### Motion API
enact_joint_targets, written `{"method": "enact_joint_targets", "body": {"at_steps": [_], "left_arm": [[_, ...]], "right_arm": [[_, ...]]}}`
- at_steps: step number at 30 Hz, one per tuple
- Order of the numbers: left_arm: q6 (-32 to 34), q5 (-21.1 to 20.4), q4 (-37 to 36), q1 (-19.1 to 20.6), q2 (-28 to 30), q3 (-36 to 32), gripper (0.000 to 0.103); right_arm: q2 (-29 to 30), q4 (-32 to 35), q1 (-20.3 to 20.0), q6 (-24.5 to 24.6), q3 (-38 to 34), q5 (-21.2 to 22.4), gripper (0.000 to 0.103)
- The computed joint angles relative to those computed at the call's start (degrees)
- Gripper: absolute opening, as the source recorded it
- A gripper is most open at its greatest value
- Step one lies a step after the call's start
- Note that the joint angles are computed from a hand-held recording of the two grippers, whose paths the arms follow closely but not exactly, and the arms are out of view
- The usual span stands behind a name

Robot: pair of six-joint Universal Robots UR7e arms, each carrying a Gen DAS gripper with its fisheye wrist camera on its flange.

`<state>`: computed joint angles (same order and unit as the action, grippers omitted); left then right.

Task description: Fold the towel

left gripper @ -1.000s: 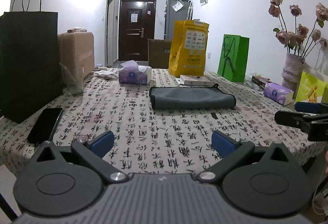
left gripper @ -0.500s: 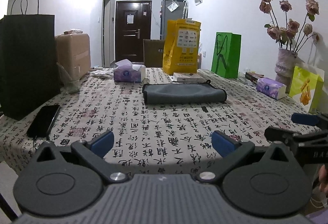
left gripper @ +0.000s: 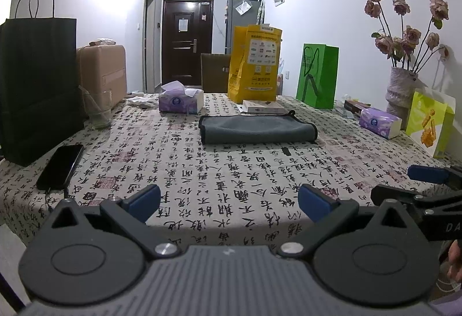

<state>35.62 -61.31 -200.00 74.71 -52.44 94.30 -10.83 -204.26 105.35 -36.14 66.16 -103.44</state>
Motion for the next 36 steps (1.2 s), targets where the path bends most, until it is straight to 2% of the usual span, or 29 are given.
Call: {"method": "enact_joint_targets", "body": {"at_steps": [36], "left_arm": [[-0.02,-0.06,0.73,0.13,-0.02,-0.13,0.103]], "right_arm": [[0.37,0.46,-0.27,1.34,-0.57,-0.45,0.103]]}}
